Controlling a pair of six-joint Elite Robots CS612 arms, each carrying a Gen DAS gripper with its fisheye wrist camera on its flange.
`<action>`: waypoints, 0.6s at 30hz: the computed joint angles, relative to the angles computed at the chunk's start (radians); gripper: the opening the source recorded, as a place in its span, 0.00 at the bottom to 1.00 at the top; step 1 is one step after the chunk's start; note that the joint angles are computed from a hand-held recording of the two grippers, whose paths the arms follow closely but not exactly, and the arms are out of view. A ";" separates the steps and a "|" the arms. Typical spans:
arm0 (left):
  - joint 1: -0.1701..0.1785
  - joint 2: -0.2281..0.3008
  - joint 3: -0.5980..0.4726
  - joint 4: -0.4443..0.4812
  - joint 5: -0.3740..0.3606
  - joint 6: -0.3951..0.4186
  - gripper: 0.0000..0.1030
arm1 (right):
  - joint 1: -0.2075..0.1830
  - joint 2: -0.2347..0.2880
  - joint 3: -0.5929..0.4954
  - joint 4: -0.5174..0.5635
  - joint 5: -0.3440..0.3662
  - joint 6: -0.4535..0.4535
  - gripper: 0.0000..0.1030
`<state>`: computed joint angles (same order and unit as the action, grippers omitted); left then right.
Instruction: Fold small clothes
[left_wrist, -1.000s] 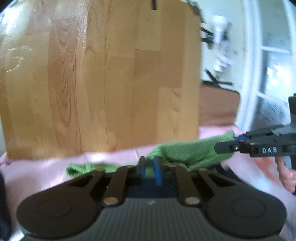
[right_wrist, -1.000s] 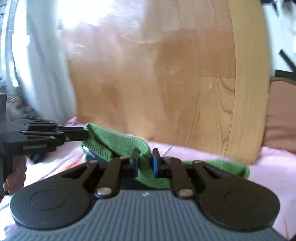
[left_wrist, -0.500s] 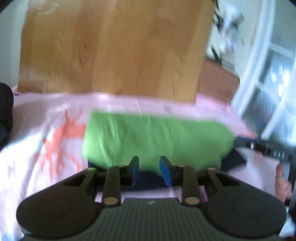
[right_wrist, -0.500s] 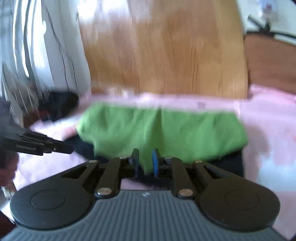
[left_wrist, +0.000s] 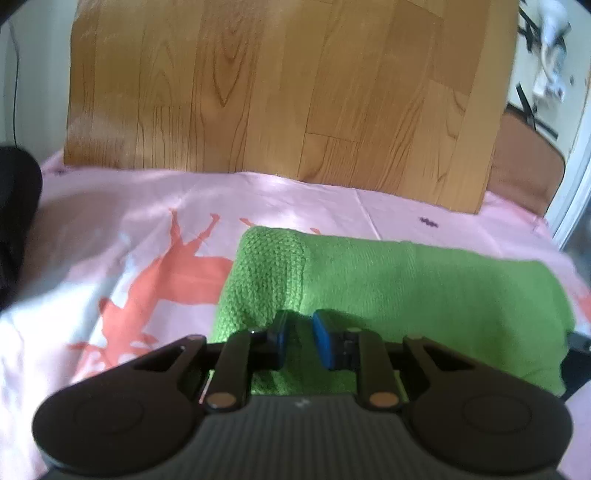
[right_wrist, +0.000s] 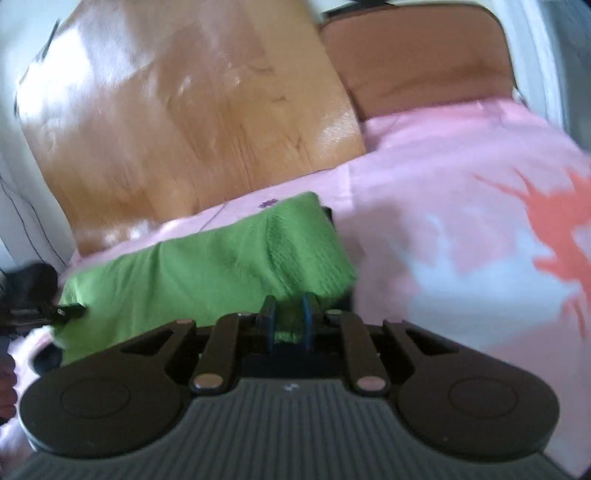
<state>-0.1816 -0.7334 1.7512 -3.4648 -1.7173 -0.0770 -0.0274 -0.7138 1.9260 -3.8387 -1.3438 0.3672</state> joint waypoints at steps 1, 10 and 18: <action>-0.004 -0.007 0.010 0.001 0.011 -0.003 0.18 | -0.001 -0.004 0.008 -0.005 0.001 -0.004 0.18; 0.018 -0.031 0.000 -0.005 -0.271 -0.118 0.19 | -0.045 -0.004 0.023 -0.079 0.052 0.237 0.49; -0.021 0.022 -0.135 0.185 -0.427 -0.099 0.10 | -0.047 -0.004 -0.036 0.113 0.143 0.288 0.48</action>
